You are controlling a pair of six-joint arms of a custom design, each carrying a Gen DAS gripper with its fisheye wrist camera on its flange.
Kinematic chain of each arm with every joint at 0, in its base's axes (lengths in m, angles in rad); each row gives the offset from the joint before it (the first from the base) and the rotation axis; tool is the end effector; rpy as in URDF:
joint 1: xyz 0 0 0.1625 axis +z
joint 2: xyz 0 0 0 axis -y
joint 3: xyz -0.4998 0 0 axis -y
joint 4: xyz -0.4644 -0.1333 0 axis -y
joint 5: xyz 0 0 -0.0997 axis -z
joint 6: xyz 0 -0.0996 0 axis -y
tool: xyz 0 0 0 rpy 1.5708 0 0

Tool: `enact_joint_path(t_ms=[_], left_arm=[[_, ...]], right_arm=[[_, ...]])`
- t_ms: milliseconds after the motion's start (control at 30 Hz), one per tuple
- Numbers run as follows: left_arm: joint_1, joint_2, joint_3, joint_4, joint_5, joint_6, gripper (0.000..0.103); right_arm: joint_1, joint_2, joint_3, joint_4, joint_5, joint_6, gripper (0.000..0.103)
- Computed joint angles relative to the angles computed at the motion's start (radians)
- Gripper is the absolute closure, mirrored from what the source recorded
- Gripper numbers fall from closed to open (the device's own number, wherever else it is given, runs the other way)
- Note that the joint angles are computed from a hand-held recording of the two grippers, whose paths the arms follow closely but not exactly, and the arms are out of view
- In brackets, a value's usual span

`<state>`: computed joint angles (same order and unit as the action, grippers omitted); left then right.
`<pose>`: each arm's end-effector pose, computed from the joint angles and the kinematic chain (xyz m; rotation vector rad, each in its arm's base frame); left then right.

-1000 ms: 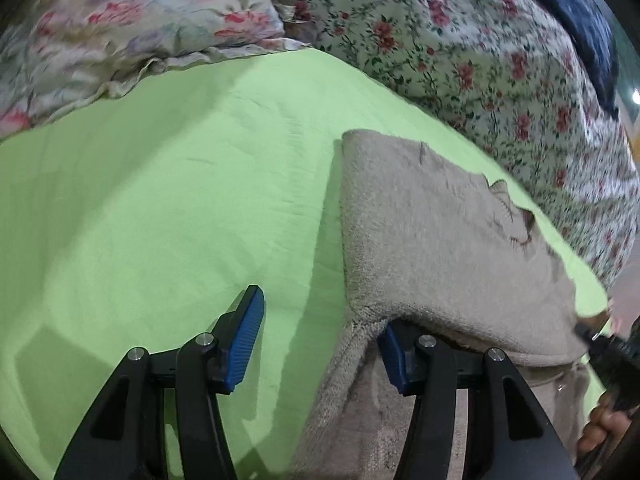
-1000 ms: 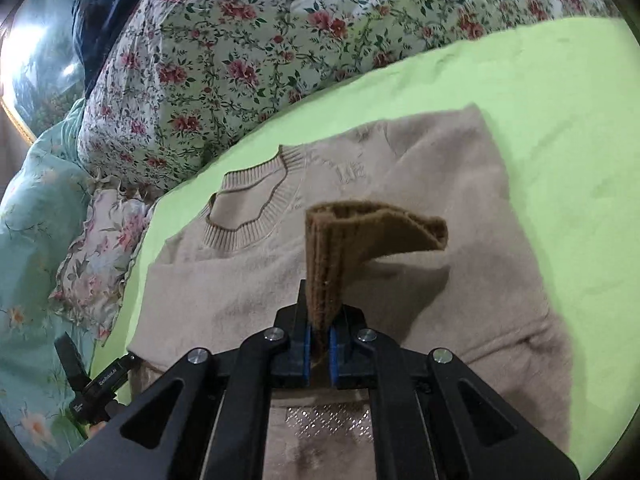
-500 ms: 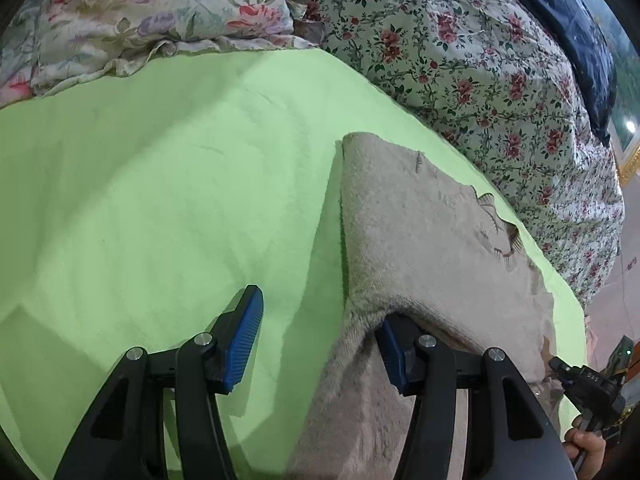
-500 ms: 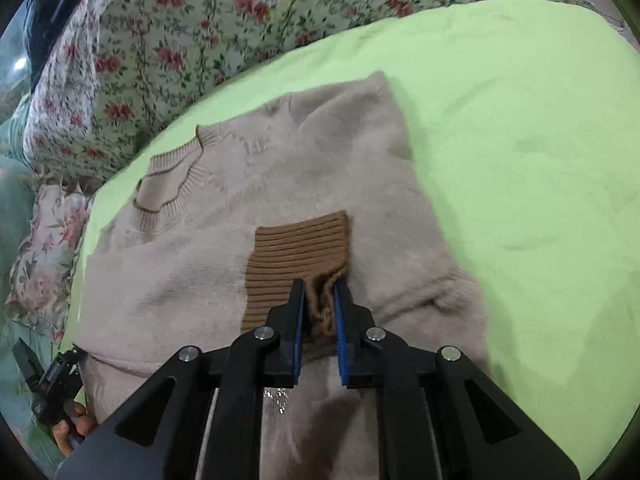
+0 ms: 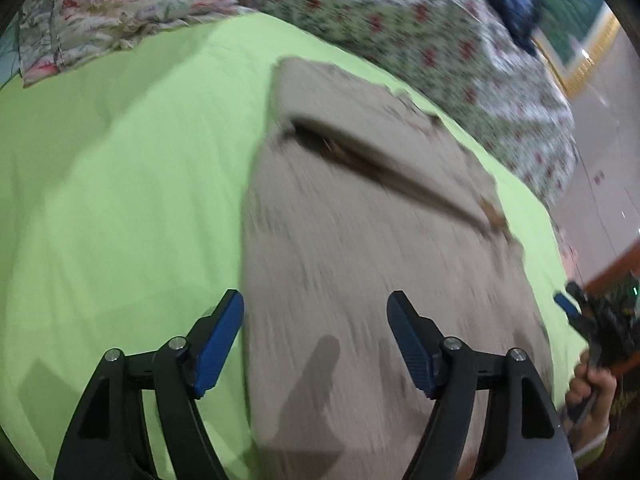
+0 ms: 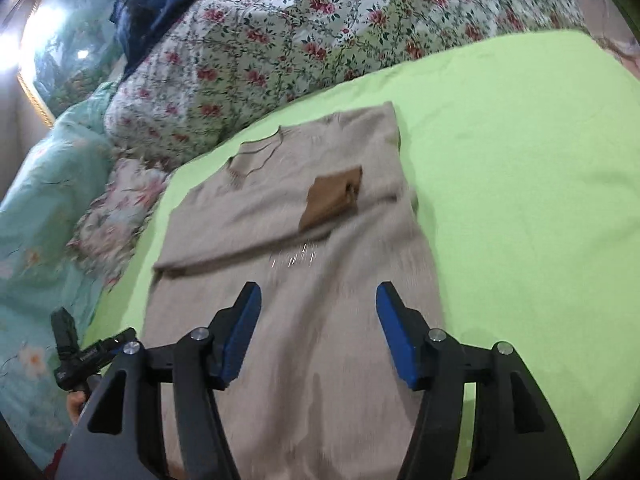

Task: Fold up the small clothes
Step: 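Grasp the folded cuff with the right tool, flatten it, release, then grasp the brown ribbed hem with the left tool, fold it toward the collar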

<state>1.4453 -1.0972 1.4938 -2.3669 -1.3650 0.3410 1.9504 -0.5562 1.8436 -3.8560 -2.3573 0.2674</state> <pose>0.0541 -0.7991 0.3769 0.6001 2.7834 -0.5414 0.3057 -0.5967 0.0261 -0.3891 -2.3192 1.4875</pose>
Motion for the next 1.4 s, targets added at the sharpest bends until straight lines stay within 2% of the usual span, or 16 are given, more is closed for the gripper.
enact_joint_path(t_ms=[133,333,433,567,733,867,933,967,1000,1033,1100,1133,1167,1233,1333,1400], left_arm=[[0.01,-0.085,0.103,0.039,-0.029,0.032,0.027],[0.024,-0.159,0.193,0.032,-0.02,0.052,0.024],[0.056,-0.184,0.202,0.085,-0.091,0.027,0.023],[0.087,-0.205,0.202,0.171,-0.168,0.042,0.023],[0.113,-0.204,0.179,0.287,-0.244,0.071,0.023],[0.117,-0.191,0.158,0.35,-0.267,0.072,0.023],[0.11,-0.188,0.16,0.345,-0.263,0.075,0.024],[0.105,-0.19,0.166,0.338,-0.253,0.08,0.027],[0.102,-0.189,0.169,0.331,-0.243,0.084,0.029],[0.097,-0.191,0.175,0.322,-0.231,0.089,0.033],[0.088,-0.19,0.182,0.302,-0.208,0.099,0.045],[0.085,-0.189,0.184,0.296,-0.196,0.101,0.057],[0.084,-0.189,0.185,0.292,-0.182,0.103,0.073],[0.081,-0.189,0.188,0.281,-0.151,0.105,0.095],[0.079,-0.211,0.205,0.245,-0.163,0.141,0.097],[0.083,-0.219,0.206,0.24,-0.195,0.151,0.096]], right_arm=[[0.028,0.019,0.064,-0.081,0.013,0.008,0.042],[0.055,0.008,0.154,-0.075,0.011,0.057,0.042],[0.06,-0.004,0.208,-0.08,0.024,0.09,0.042],[0.044,-0.02,0.291,-0.104,0.117,0.145,0.042],[-0.045,-0.009,0.335,-0.14,0.357,0.169,0.042],[-0.087,0.004,0.304,-0.138,0.453,0.132,0.042],[-0.089,0.002,0.286,-0.104,0.464,0.121,0.042],[-0.084,0.001,0.268,-0.066,0.458,0.105,0.044],[-0.079,0.0,0.261,-0.042,0.445,0.099,0.059],[-0.077,0.0,0.254,-0.014,0.435,0.105,0.085],[-0.075,0.002,0.254,-0.002,0.424,0.123,0.088],[-0.065,0.002,0.263,-0.019,0.41,0.118,0.09],[-0.052,0.001,0.284,-0.069,0.401,0.11,0.09],[-0.032,0.0,0.326,-0.173,0.389,0.104,0.092],[-0.025,0.007,0.373,-0.309,0.406,0.099,0.094],[-0.049,0.016,0.388,-0.349,0.447,0.108,0.094]])
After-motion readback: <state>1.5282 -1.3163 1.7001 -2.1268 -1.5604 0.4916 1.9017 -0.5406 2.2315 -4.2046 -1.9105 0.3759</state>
